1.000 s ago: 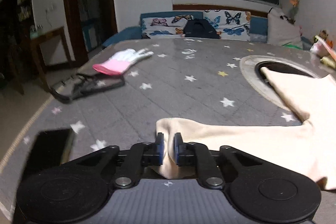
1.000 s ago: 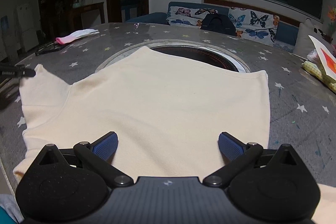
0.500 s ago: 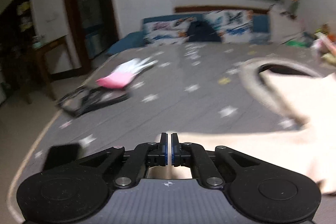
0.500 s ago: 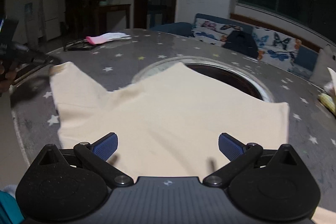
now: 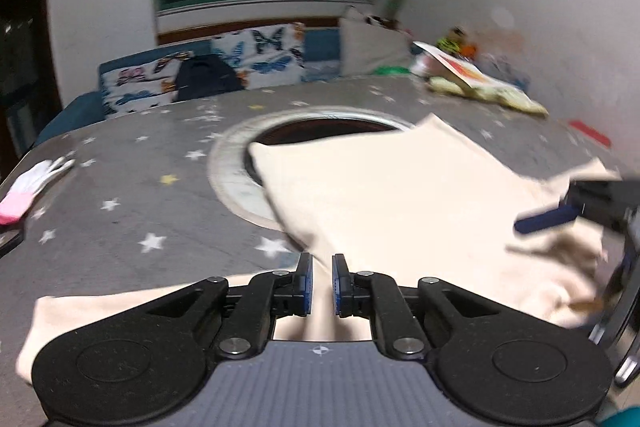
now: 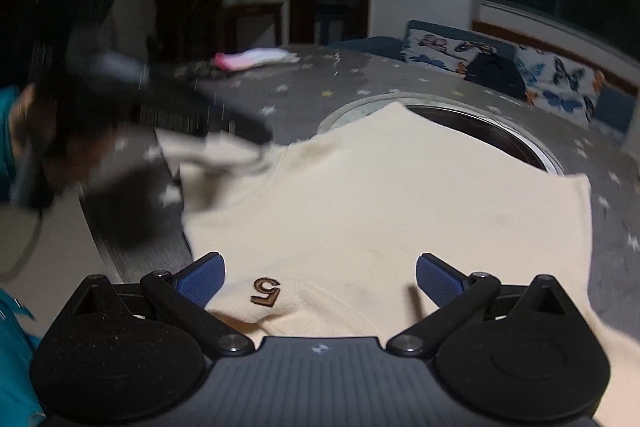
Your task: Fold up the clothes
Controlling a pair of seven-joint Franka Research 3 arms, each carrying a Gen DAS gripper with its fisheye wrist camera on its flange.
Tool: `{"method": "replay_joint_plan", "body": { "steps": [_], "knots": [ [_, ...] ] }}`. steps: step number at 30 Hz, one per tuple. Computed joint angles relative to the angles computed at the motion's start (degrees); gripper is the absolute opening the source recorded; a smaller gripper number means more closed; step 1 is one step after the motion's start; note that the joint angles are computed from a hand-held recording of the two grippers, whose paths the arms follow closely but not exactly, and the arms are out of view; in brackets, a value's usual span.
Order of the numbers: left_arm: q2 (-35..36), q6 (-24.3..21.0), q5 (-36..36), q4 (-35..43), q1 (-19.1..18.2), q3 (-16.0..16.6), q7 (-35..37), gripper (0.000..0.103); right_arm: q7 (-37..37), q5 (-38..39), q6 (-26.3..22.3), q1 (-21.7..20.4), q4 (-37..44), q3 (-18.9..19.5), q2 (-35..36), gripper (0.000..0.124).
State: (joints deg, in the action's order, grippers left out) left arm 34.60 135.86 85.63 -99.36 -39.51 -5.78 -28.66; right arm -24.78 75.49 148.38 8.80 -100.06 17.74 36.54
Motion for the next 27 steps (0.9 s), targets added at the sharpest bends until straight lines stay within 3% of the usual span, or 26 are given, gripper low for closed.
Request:
{"method": "replay_joint_plan", "body": {
  "steps": [4, 8, 13, 19, 22, 27],
  "knots": [
    [1.9, 1.5, -2.7, 1.7, 0.5, -0.3, 3.4, 0.011, 3.3, 3.5, -1.0, -2.4, -0.3, -0.7, -1.0, 0.103],
    [1.8, 1.7, -3.5, 1.8, -0.1, 0.4, 4.2, 0.014, 6.8, 6.1, 1.1, -3.4, 2.3, -2.3, 0.3, 0.103],
    [1.8, 3.3, -1.0, 3.6, -0.6, 1.1, 4.0, 0.018, 14.9, 3.9, 2.5, -4.5, 8.6, -3.2, 4.7, 0.103],
    [7.9, 9.8, -0.6, 14.0, -0.5, 2.1, 9.3, 0.023, 22.2, -2.2, -0.5, -5.8, 14.3, -1.4, 9.2, 0.103],
    [11.6, 12.8, -3.2, 19.5, -1.1, 2.9, 14.6, 0.026, 25.2, -4.1, 2.9, -5.2, 16.9, -1.0, 11.7, 0.103],
    [15.8, 16.4, -8.5, 25.4, -2.0, 4.0, 22.4, 0.027, 25.9, -2.7, 4.9, -8.5, 17.6, 1.9, 12.5, 0.103]
  ]
}}
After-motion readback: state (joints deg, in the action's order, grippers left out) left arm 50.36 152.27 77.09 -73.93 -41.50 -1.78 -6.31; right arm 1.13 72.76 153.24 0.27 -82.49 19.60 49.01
